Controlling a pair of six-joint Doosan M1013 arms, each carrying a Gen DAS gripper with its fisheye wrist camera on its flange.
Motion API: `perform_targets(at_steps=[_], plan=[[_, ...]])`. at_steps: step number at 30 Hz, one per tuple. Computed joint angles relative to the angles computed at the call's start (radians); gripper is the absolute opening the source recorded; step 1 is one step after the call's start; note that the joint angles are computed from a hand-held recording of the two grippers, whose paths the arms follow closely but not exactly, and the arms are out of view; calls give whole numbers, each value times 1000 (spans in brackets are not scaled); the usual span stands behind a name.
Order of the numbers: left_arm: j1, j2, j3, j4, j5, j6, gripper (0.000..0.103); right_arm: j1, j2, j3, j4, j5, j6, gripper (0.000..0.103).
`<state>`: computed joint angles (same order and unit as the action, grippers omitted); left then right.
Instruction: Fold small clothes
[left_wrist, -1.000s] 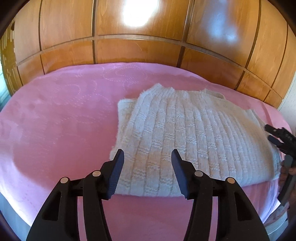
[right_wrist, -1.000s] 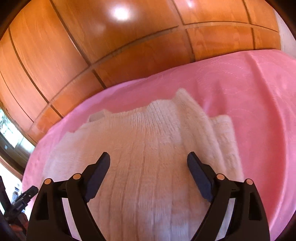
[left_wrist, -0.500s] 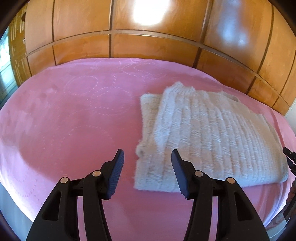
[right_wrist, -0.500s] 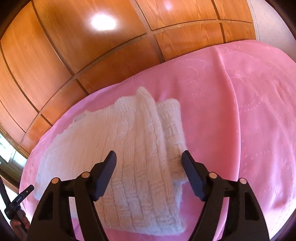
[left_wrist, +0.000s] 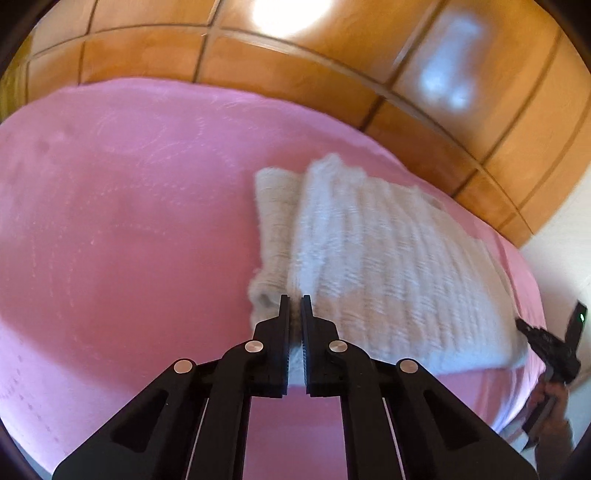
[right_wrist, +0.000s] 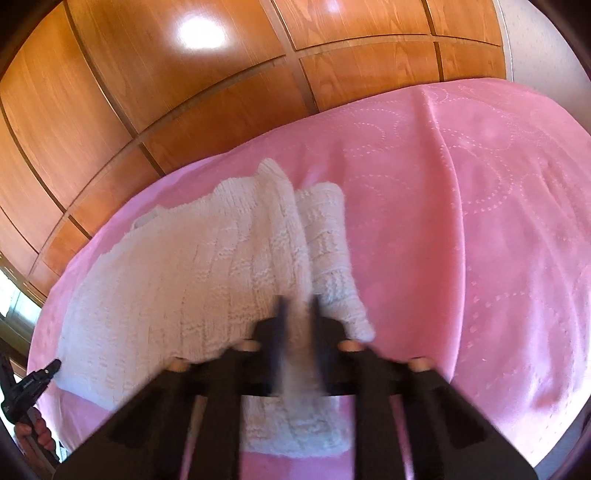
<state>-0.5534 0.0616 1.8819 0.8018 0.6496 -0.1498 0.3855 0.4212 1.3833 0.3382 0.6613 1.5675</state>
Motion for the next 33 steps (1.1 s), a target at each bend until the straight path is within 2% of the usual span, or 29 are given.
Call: perform_targets(at_steps=[3,7,11,13,14,15,18,19,20,21,22,23,24,29,31,33], plan=[[-5,-5,9,-39,26,30,4,9,0,-3,-98,16,27,6],[0,-10,30,-66,3,7,4,6,9,3,-109,22,61,5],[-16,-3,5,-53,91,-3,7,6,1,9,-116,24,65,6],[-23,-8,-2,-28,140,-43,21,4,4,9,-110,25,61,6],[-28,-10,-3,-3,156,-75,34,3,8,5,-101,31,58,6],[-37,-13,-5,40,174,-123,41,2,8,3,-92,34,54,6],[-52,-12,-24,121,184,-149,41,-15,9,5,4,36,21,13],[-56,-4,-38,132,187,-131,41,-22,8,8,43,36,3,21],[-52,2,-49,131,178,-107,41,-28,6,11,89,35,-23,37],[-49,15,-66,125,159,-71,42,-36,2,18,159,26,-71,49],[-44,27,-80,115,144,-38,42,-36,-3,23,178,10,-81,71],[-41,46,-102,94,132,7,42,-32,-8,25,152,-9,-61,82],[-38,61,-119,77,126,41,42,-29,-10,25,137,-26,-55,82],[-29,141,-206,-28,117,191,42,-41,16,-2,162,0,-52,85],[-20,171,-237,-85,106,247,42,-54,32,-10,222,26,-73,86],[-21,202,-271,-110,134,291,42,-64,43,-9,284,46,-103,87]])
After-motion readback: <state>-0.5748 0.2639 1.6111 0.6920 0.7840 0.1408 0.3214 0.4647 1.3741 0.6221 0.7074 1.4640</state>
